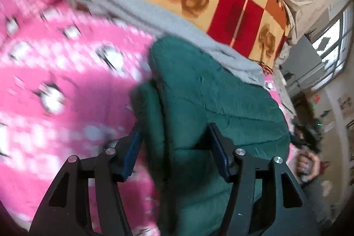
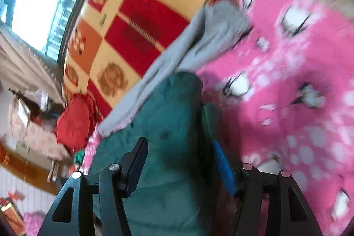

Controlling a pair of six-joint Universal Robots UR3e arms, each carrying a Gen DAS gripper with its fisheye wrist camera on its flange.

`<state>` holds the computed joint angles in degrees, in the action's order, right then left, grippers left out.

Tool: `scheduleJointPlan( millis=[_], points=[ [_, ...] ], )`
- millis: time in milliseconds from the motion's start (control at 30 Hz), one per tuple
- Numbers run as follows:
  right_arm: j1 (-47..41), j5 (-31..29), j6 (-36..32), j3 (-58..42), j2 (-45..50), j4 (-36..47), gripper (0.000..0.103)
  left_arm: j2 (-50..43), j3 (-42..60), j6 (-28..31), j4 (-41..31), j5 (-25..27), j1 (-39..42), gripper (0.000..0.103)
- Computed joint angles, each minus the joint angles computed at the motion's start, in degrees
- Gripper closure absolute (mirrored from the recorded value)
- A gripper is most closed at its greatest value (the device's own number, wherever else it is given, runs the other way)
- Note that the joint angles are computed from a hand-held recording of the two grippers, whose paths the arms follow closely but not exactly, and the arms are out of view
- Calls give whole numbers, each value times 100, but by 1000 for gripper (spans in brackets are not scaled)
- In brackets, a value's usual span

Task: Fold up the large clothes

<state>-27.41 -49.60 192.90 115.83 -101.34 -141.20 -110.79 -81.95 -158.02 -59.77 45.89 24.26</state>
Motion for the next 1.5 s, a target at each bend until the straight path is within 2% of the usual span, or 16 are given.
scheduleJointPlan(
  millis=[67, 100, 133, 167, 200, 233, 267, 367, 433, 467, 533, 600, 733, 933, 1133, 1500],
  points=[
    [611, -829, -336, -672, -628, 1097, 41, 630, -531, -33, 590, 117, 193, 45],
    [876, -1141, -353, -880, -771, 1361, 38, 1046, -854, 38, 852, 187, 292, 45],
    [1310, -1599, -267, -1132, -932, 1586, 28, 1539, -1218, 147, 1141, 308, 364, 41],
    [1768, -2099, -116, -1364, -1034, 1716, 20, 2086, -1601, 294, 1375, 426, 434, 29],
    [2280, -2680, 119, -1483, -1171, 1678, 18, 2591, -1917, 451, 1446, 455, 522, 22],
    [2861, -3385, 376, -1530, -1295, 1579, 13, 3027, -2108, 635, 1233, 358, 626, 8],
    [3460, -3991, 472, -1770, -1224, 1616, 7, 3456, -2208, 886, 776, 200, 792, 1],
    [5158, -5648, 856, -2668, -650, 2248, 5, 4711, -2568, 1385, -403, -298, 1212, 1],
    [5829, -6190, 1113, -2853, -452, 2402, 5, 5389, -2757, 1420, -1065, -458, 1480, 1],
    [6116, -6431, 1247, -2924, -354, 2449, 5, 5417, -2753, 1173, -1032, -394, 1369, 1],
    [6571, -6823, 1532, -2872, -273, 2439, 5, 5647, -2709, 1284, -1765, -558, 1518, 1],
    [6827, -6967, 1813, -2767, -288, 2526, 5, 5885, -2947, 1064, -1670, -316, 1334, 1],
    [7006, -7055, 2116, -2515, -396, 2620, 5, 5876, -3173, 121, -833, 1356, -162, 1],
    [7316, -7257, 2208, -2613, -385, 2744, 5, 5866, -3383, -600, -208, 2216, -1231, 1],
    [7614, -7427, 2144, -2820, -170, 2671, 5, 5863, -3300, -769, -65, 2378, -1437, 1],
    [7544, -7273, 2082, -2702, -183, 2517, 5, 5862, -3329, -740, -62, 2364, -1441, 1]
  ],
)
